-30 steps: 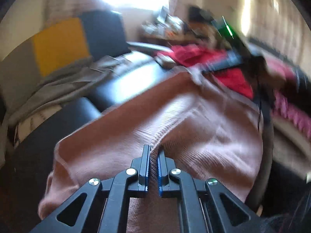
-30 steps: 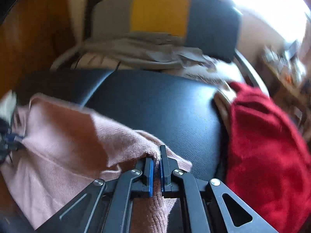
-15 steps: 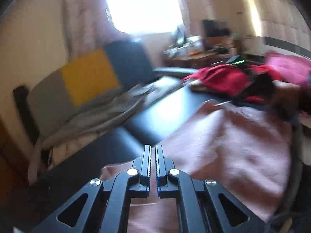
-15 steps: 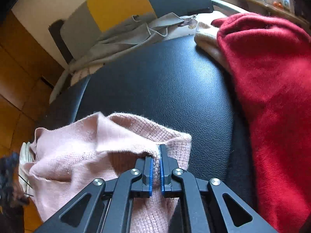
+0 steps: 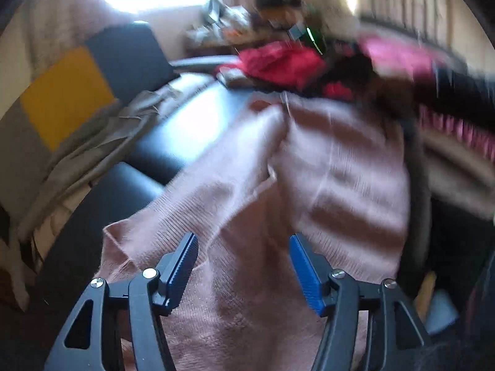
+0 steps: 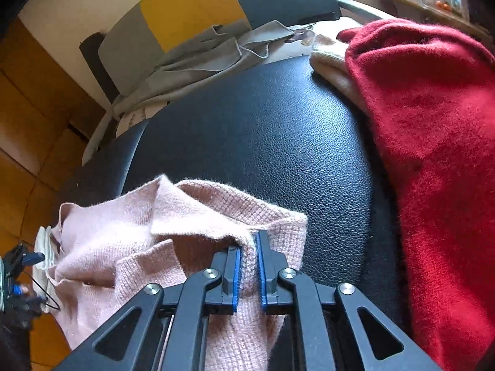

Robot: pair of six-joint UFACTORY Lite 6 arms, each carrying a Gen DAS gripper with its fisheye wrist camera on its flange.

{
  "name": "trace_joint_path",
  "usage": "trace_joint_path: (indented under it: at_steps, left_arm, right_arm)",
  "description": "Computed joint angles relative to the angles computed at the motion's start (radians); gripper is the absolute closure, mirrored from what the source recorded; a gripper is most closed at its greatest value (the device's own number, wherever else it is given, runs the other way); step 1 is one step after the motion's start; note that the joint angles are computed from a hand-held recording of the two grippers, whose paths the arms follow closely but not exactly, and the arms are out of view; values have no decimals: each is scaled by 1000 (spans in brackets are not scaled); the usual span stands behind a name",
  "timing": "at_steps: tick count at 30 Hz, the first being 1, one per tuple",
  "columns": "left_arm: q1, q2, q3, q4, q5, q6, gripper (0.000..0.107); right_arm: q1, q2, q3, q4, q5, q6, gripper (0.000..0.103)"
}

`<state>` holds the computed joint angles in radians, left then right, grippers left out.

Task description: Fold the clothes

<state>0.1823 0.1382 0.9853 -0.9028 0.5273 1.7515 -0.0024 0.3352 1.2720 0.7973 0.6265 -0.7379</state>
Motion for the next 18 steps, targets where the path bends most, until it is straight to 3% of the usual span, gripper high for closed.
trace_joint_path:
  at_steps: [2, 3, 4, 7, 11, 18]
  left_arm:
    - [-13, 62, 51, 37, -10, -30, 45]
    - [-7, 90, 81, 36, 0, -46, 57]
    - [5, 108, 110, 25, 22, -61, 78]
    - [80, 89, 126, -35, 132, -36, 102]
    - [92, 85, 80, 20, 63, -38, 105]
    - [142, 85, 116, -138, 152, -13, 106]
  right_arm:
    - [7, 1, 3, -14, -7, 12, 92]
    - [8, 2, 5, -18, -9, 17, 92]
    - [7, 2, 5, -20, -7, 20, 92]
    - [7, -11, -3, -34, -3, 21, 92]
    - [15, 2, 15, -56, -6, 29, 92]
    - [20, -4, 18, -78, -11, 54, 91]
